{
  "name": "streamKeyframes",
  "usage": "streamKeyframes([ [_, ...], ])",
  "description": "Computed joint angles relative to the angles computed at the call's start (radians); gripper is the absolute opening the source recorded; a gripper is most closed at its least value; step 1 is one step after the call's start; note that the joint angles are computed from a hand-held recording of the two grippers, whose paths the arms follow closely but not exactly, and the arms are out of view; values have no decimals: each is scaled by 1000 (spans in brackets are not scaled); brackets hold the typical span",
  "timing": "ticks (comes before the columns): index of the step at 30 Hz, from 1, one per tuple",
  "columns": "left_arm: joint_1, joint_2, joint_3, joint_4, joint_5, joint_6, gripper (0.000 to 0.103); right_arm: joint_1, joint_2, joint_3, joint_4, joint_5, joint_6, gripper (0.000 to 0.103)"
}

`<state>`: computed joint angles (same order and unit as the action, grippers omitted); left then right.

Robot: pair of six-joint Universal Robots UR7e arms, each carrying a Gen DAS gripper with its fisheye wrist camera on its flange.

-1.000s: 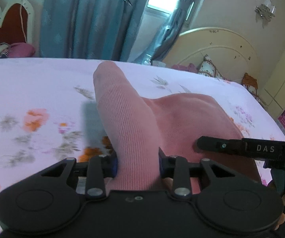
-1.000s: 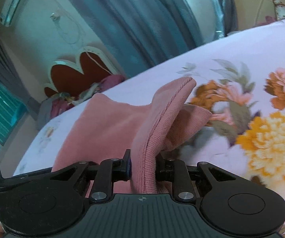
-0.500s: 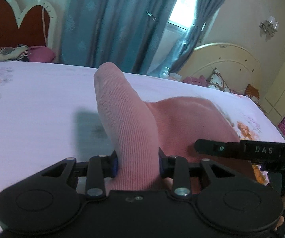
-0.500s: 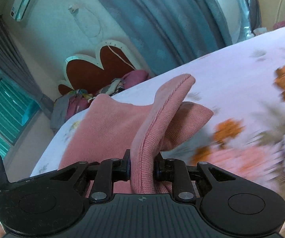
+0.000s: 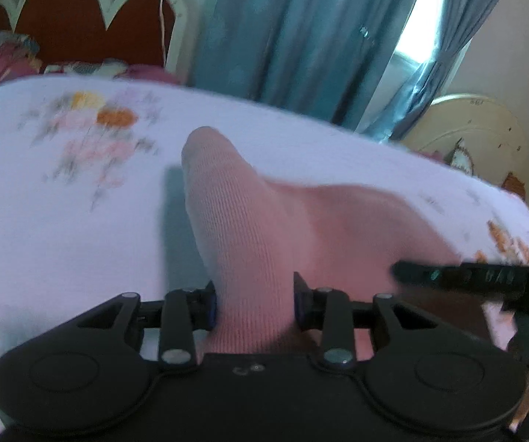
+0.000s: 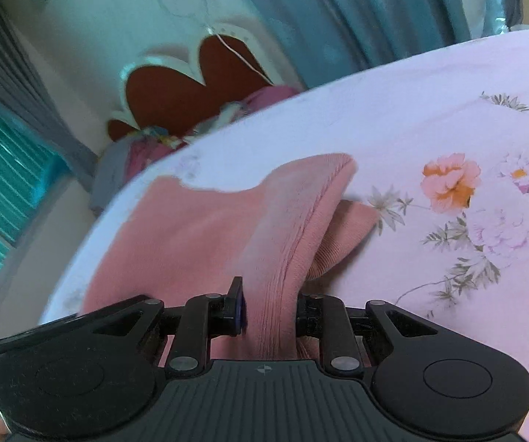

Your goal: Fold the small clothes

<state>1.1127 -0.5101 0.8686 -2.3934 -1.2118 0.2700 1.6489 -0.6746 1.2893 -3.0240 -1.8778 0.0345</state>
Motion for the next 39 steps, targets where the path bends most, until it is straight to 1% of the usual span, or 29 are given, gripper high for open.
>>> streamKeyframes([
  [1,6,-1,11,-16,3,18,45,-4,6,-7,7,-8,14,22],
  [2,11,-1,15,-33,-3,30,55,-8,10,-13,21,-19,25,22],
  [3,8,-3,29,-60,14,41,66,-7,14,-18,26,-36,24,22],
  [4,5,-7,43,-82,32,58,70,-8,15,-17,23,-47,19,23],
  [6,-2,-7,44,-88,46,78,72,-6,3,13,-18,-89,18,33],
  [7,-4,-13,51,-95,49,84,72,-3,2,15,-34,-112,15,37],
  [8,-8,-21,65,-130,53,101,71,0,0,16,-46,-125,3,37],
  [10,-13,-52,131,-260,55,158,70,14,5,7,-75,-162,-40,37],
  [11,-13,-63,156,-320,36,189,68,23,9,5,-103,-181,-67,37],
  [12,-13,-67,165,-351,20,215,63,32,17,-4,-131,-194,-100,37],
  [13,-15,-62,153,-345,9,237,59,38,27,-17,-149,-201,-133,37],
  [14,-15,-46,119,-298,0,247,49,45,36,-32,-148,-203,-153,37],
  [15,-15,-23,72,-239,-1,245,43,48,51,-56,-132,-202,-170,37],
  [16,-14,5,25,-193,8,238,42,51,69,-83,-111,-203,-184,37],
  [18,-12,53,-35,-176,46,236,43,54,108,-132,-81,-210,-207,37],
  [20,-5,80,-74,-153,66,207,44,51,144,-174,-54,-237,-224,37],
  [21,-2,89,-89,-144,68,199,47,47,165,-200,-41,-261,-228,37],
  [22,0,97,-100,-137,70,203,48,44,187,-228,-32,-298,-234,36],
  [23,3,97,-98,-139,68,208,49,38,200,-243,-26,-315,-235,36],
  [25,4,100,-103,-136,67,203,51,30,208,-250,-41,-309,-227,36],
  [27,0,91,-91,-141,76,190,53,37,210,-263,-15,-324,-216,36],
  [29,-8,63,-50,-163,79,182,53,50,185,-223,-50,-320,-227,36],
  [32,-14,5,36,-183,70,169,55,69,125,-108,-136,-299,-256,36],
  [34,-20,-37,103,-192,77,164,55,83,95,-33,-183,-317,-275,36],
  [36,-26,-68,161,-212,91,185,57,95,72,20,-200,-342,-277,36],
  [38,-31,-98,218,-234,105,201,58,98,53,68,-198,-356,-247,36],
  [39,-32,-108,235,-239,107,192,58,98,49,89,-207,-367,-239,36],
])
